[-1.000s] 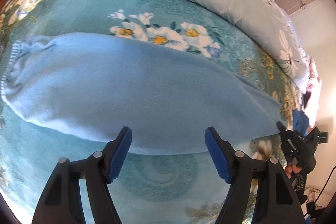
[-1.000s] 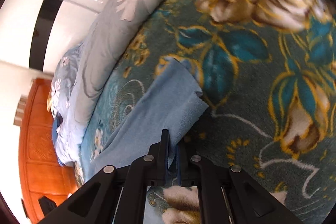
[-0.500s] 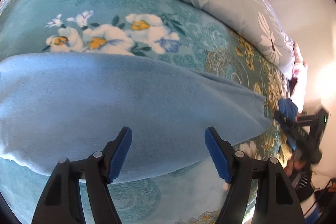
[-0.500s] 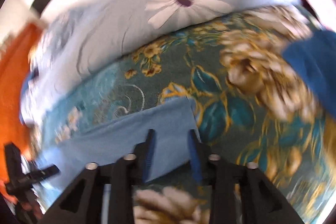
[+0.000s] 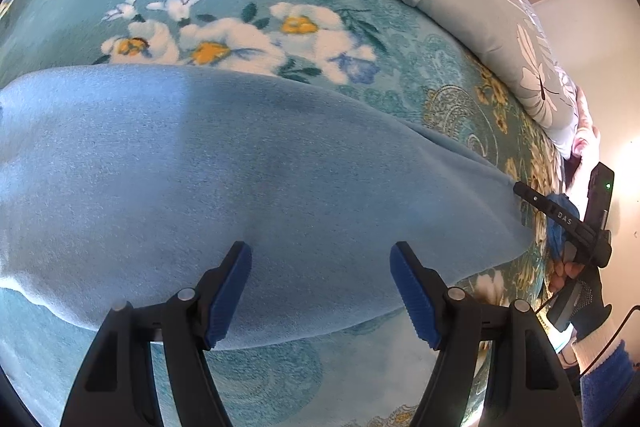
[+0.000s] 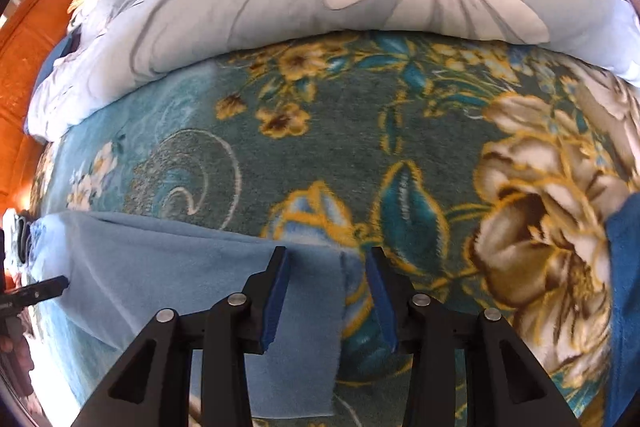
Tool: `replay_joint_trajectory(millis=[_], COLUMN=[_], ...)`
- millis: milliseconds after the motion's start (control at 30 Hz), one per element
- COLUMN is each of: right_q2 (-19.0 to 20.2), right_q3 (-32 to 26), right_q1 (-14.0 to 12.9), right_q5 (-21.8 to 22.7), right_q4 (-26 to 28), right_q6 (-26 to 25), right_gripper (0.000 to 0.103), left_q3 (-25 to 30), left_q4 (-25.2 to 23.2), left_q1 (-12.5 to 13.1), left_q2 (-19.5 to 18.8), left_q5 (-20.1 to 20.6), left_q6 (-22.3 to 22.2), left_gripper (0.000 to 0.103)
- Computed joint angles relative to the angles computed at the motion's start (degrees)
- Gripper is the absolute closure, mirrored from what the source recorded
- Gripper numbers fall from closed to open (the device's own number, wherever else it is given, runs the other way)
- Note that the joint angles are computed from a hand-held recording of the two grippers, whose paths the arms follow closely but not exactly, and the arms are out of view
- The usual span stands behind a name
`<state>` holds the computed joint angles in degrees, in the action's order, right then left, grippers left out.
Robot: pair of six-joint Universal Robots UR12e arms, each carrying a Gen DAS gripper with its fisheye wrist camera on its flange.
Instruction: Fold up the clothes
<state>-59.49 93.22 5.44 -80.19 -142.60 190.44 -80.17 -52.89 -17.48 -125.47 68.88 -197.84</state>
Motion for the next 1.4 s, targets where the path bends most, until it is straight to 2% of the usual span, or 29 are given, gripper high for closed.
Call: replay_joint_trajectory(millis=[100,167,200,233,400,467,667,733,833,967,1067,1133,1200,1267,1400], right_q2=[0.2,0.2,0.2,0.2,-0.2,0.3,1.1,0.8,-0.1,-3.3,-5.2,-6.0,-6.1,-5.8,-5.3], right_q3=[-0.6,-0.8,-0.7,-0.6,-0.5,-1.2,-1.7,-1.4,-0.8,3.4,6.8,8.9,10.7,11.7,13.8], right_q1=[0.5,0.7,0.6,0.5,1.5,1.8,1.9,2.0,2.5,2.9,3.5,3.7,3.7,3.6,3.2], right_q5=[0.6,0.3,1.2,1.9,-3.0,-3.8,-3.9,-4.1,-6.9,-8.2,-5.2,-3.4,-1.3,0.4,1.0], right_q4=[1.2,1.5,1.3,1.1,-1.5,-0.7,0.0,-0.4,-1.0,-6.5,-8.8,-9.8,-11.5,-12.4,-19.1], right_q6=[-2.5,-3.3,-3.1,-2.9,-3.5,-2.9,-0.9,-0.2,0.3,6.6,12.3,15.6,19.7,23.1,29.4], right_gripper=[0.069,0.09,0.093,0.093,0.093,0.093,0.093,0.088,0.085,0.058,0.057,0.056,0.053,0.049,0.044], left_q3=[0.3,0.5,0.6,0.6,1.0,0.9,0.0,-0.3,-0.8,-1.6,-2.5,-3.6,-4.9,-5.8,-7.5], left_q4=[-0.4,-0.6,-0.7,-0.7,-1.3,-1.3,-0.4,-0.1,0.6,1.9,2.9,4.7,7.3,8.8,12.2], left_q1=[0.0,-0.1,-0.1,-0.1,-0.2,-0.1,0.1,0.2,0.1,-0.2,-0.2,-0.2,-0.4,-0.4,-0.3], left_q2=[-0.1,-0.2,-0.2,-0.3,-0.5,-0.4,0.2,0.6,1.0,1.8,2.3,3.0,3.6,4.0,4.8], left_q5=[0.3,0.4,0.5,0.6,0.9,0.9,0.9,1.0,2.0,4.1,5.2,6.0,7.7,8.5,9.4], left_q6=[0.2,0.3,0.3,0.3,0.2,0.0,-0.7,-0.8,-0.9,-1.2,-1.3,-0.7,0.3,1.0,1.1], left_gripper=[0.03,0.03,0.03,0.03,0.03,0.03,0.03,0.03,0.03,0.03,0.03,0.023,0.011,0.011,0.007])
